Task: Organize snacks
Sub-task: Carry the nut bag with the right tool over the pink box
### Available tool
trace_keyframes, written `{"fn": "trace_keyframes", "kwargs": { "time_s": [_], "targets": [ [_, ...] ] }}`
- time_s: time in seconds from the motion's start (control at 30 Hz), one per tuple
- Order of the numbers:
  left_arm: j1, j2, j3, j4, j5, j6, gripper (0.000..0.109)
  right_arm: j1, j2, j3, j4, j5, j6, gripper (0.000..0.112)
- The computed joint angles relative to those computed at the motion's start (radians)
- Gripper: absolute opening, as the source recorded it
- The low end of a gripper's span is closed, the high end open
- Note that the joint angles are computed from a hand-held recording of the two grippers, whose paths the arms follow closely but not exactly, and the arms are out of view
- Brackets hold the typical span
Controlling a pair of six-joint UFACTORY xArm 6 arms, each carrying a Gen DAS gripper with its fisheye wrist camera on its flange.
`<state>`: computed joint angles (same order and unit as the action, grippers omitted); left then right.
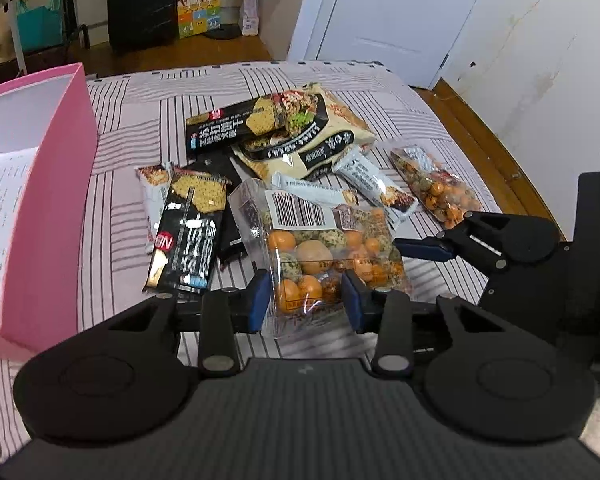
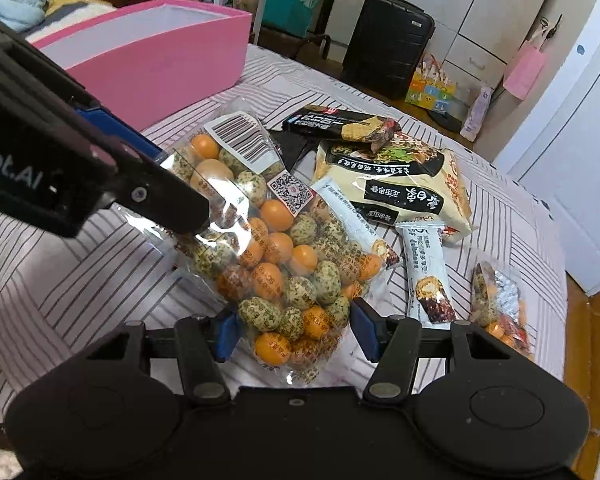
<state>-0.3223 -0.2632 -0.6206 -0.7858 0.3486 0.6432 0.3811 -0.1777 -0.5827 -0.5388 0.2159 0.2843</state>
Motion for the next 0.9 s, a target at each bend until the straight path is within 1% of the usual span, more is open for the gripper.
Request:
{"fn": "trace_keyframes", "kwargs": {
  "time_s": [0.07,0.13,0.3,0.53,0.6,0.73,0.8,0.9],
  "targets": [
    [0.007,-0.038,0.019,0.018,0.022,-0.011,0.037,0.022,-0.03,-0.003,0.01,0.049,-0.006,0.062],
    [0.019,-0.079,0.038,0.069,0.049,-0.044,0.037,0.044,-0.066,0.003,0.047,0.083,-0.041,0.062],
    [0.067,-0.207,0.087,0.141,0.135,-0.139,0.038,0.12,-0.125,-0.006,0.0,0.177,0.023,0.062],
    [0.153,-0.429,0.184,0.234,0.246,-0.192,0.037,0.236,-0.184,-0.01,-0.026,0.245,0.119,0.062],
    [0.193,-0.5,0.203,0.256,0.296,-0.193,0.037,0.278,-0.197,-0.023,-0.044,0.274,0.146,0.062],
    [0.273,-0.621,0.216,0.29,0.387,-0.188,0.038,0.342,-0.203,-0.069,-0.038,0.318,0.171,0.062],
    [0.299,-0.648,0.207,0.313,0.406,-0.188,0.038,0.363,-0.193,-0.095,-0.057,0.324,0.193,0.062],
    [0.345,-0.666,0.18,0.33,0.44,-0.181,0.038,0.377,-0.167,-0.13,-0.088,0.304,0.228,0.062]
  ]
}}
